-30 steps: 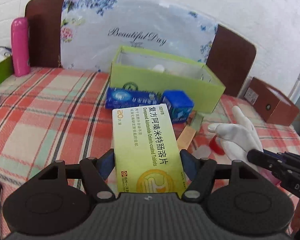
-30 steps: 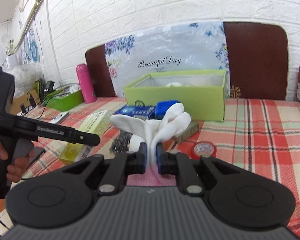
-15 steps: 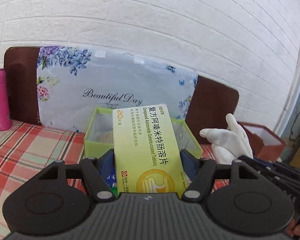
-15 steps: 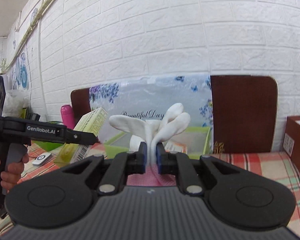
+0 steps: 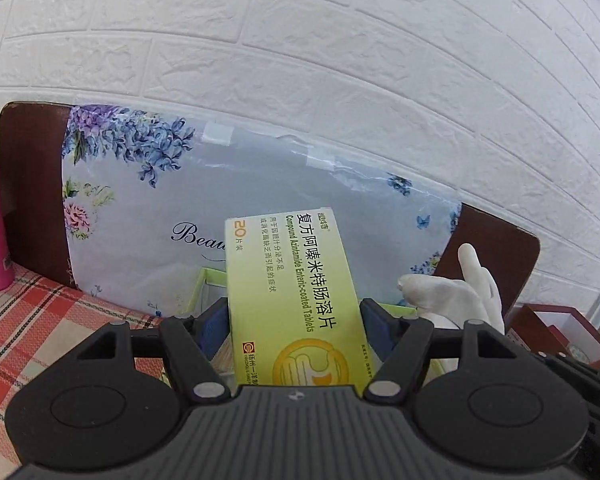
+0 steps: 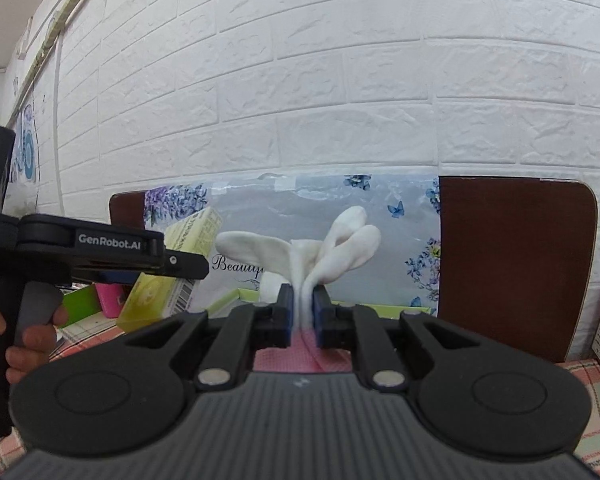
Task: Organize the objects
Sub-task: 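Carry the glove and yellow box into the green box and open both tools, then move both tools back over the remaining items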
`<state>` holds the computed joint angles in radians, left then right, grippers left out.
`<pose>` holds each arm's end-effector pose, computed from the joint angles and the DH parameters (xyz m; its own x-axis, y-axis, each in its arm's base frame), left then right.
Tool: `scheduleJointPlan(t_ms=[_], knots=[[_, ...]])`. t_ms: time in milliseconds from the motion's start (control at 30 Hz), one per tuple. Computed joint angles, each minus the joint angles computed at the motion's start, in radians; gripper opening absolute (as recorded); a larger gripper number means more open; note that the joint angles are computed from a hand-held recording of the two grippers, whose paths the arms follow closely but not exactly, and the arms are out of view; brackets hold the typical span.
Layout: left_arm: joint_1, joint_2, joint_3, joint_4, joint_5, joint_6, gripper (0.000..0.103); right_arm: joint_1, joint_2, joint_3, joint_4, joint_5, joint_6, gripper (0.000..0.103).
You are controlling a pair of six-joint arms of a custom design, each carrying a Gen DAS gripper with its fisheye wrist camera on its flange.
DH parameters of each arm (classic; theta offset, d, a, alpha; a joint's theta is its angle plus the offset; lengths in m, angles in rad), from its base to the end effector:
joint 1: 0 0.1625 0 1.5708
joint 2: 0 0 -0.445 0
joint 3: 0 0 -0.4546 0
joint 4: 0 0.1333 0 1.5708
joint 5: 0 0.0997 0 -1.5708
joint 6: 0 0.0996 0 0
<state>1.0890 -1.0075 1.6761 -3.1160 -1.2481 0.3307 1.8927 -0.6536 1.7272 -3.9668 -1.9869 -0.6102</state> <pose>-0.1925 -0.7239 0.2731 -0.8054 0.3954 -0.4414 0.5899 0.4637 -0.6610 0.3043 -0.6184 0.1078 -0.7681 -0.0662 0.6369 -0.6320 0.2383 -0.7374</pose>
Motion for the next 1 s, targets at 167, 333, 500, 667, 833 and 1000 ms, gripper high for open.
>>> scheduleJointPlan(t_ms=[167,333,500,667,833,1000], knots=[[0.024,0.072,-0.096,0.044,0.012,-0.008,0.072,-0.033,0.044,-0.095,0.081,0.029,0.006,0.010],[0.055,0.142,-0.174,0.059,-0.011,-0.010,0.074,-0.066,0.098,-0.187,0.187,0.039,0.004,0.012],[0.070,0.162,-0.182,0.076,0.009,0.014,0.085,-0.078,0.167,-0.255,0.206,-0.086,-0.079,0.056],[0.074,0.127,-0.133,0.050,0.005,-0.003,0.085,-0.081,0.145,-0.196,0.148,-0.091,-0.026,0.074],[0.039,0.058,-0.063,0.077,0.065,-0.008,0.085,-0.053,0.101,-0.124,0.075,-0.083,-0.008,0.088],[0.004,-0.050,0.070,0.014,0.069,0.010,0.085,-0.008,0.045,-0.035,-0.015,-0.070,-0.015,0.103]])
